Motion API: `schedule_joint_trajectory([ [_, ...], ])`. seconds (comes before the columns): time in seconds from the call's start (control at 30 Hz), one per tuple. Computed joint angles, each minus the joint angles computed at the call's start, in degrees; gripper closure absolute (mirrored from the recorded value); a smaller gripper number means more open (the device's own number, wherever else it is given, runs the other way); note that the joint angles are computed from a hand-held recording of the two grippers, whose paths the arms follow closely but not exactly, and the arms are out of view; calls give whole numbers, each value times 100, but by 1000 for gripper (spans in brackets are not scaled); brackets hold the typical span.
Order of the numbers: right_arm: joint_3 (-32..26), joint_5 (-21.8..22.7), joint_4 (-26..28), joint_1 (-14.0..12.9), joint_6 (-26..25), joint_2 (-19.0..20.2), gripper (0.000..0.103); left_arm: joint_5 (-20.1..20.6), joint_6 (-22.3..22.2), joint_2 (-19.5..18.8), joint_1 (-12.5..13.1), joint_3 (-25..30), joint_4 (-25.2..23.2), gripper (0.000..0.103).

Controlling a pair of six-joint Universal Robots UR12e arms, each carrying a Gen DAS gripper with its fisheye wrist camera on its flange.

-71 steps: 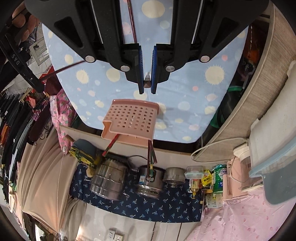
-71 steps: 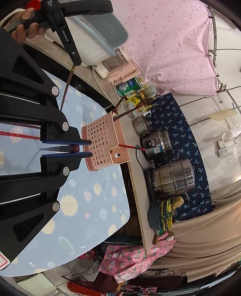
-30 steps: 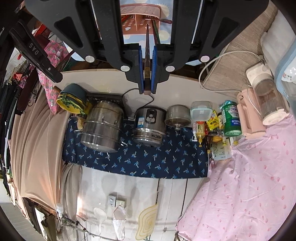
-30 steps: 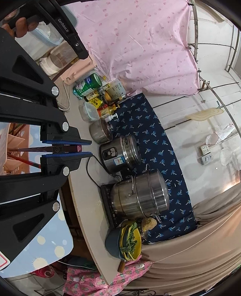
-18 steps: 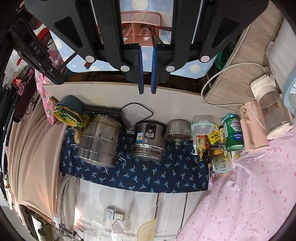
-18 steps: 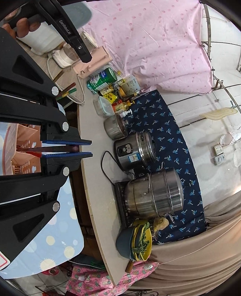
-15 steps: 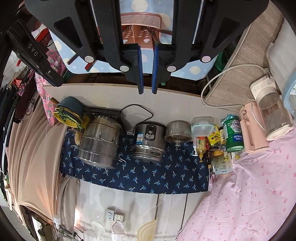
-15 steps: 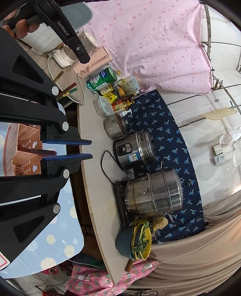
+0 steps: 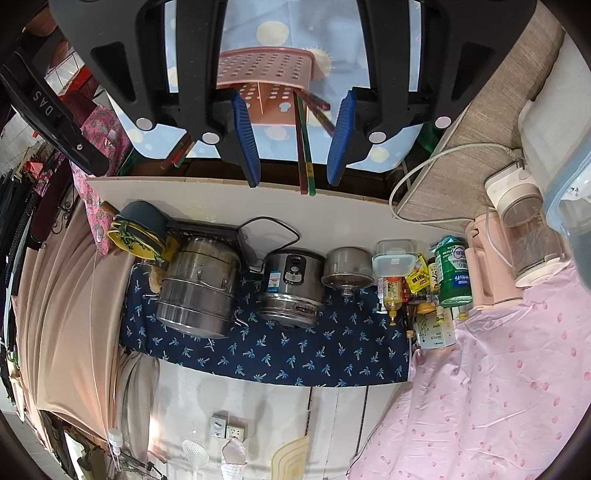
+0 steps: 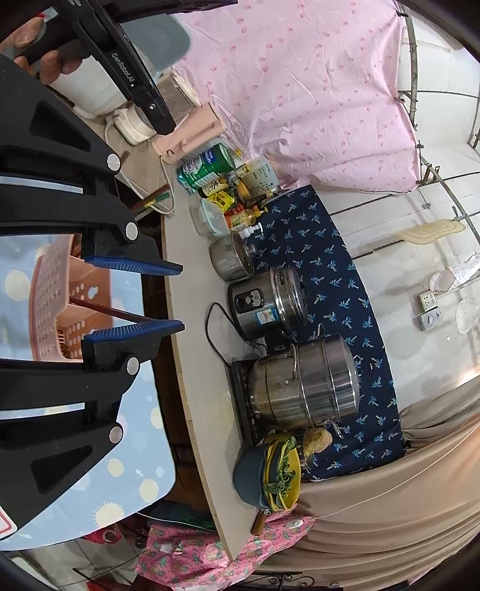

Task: Organize utensils
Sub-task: 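Move both open tools back down toward the last two red chopsticks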

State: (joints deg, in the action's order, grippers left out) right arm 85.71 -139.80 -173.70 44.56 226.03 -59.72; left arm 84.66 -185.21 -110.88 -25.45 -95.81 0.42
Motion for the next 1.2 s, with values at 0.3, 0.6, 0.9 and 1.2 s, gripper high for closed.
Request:
schedule_joint_trajectory([
  [0.3, 261, 122, 150, 300, 358, -62, 72, 133, 156, 338, -13, -616, 54, 67],
  [0.6, 462, 52, 710, 704, 1032, -46, 70, 225, 334, 631, 13, -1290, -85, 67],
  [0.9, 535, 152, 1357, 971, 1596, -44, 70, 274, 387, 843, 47, -1858, -45, 67],
  [1.2, 472, 154, 1785, 1168, 1935, 52, 70, 298, 423, 941, 20, -2208, -92, 67],
])
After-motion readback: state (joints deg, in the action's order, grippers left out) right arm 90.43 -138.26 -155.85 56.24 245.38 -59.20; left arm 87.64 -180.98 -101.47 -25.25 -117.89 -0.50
